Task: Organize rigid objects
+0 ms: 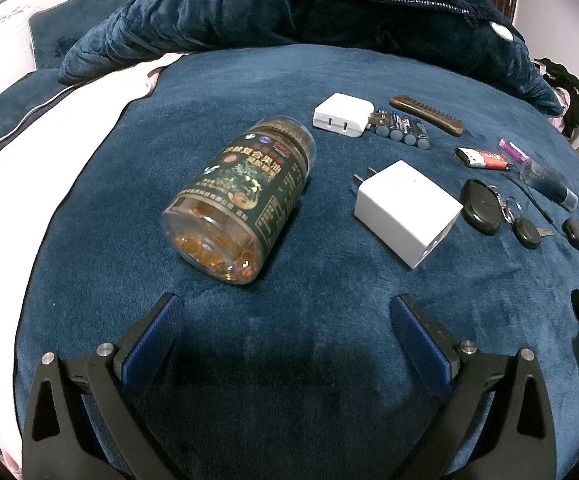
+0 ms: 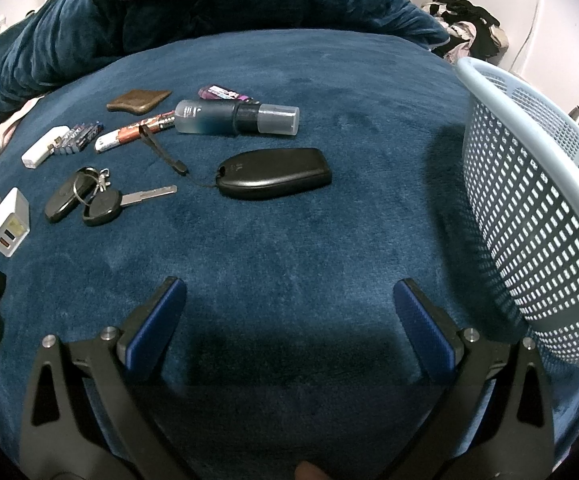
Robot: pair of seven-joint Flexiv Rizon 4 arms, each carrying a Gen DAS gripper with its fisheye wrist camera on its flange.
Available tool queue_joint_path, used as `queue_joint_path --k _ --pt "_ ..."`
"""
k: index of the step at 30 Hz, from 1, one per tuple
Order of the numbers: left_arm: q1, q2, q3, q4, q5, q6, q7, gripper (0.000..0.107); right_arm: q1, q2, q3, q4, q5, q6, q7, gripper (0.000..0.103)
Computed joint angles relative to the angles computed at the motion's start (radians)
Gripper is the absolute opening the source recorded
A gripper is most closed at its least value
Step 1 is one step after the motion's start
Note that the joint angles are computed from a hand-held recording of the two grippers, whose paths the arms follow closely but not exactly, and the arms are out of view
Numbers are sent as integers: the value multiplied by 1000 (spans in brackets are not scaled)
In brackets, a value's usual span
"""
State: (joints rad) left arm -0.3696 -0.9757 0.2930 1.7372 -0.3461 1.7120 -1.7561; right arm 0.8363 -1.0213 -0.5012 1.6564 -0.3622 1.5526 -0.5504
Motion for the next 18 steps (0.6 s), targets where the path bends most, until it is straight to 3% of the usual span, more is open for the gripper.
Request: queue_joint_path --k 7,14,18 --pt "15 37 1 -36 33 -181 -12 103 -80 40 113 -60 -81 -158 -44 103" --pt "96 62 -58 -118 98 -415 -12 103 -252 67 363 -188 -120 -432 -171 103" --pt "134 62 -90 -159 139 -494 -24 103 -264 61 394 -230 -167 -522 -207 103"
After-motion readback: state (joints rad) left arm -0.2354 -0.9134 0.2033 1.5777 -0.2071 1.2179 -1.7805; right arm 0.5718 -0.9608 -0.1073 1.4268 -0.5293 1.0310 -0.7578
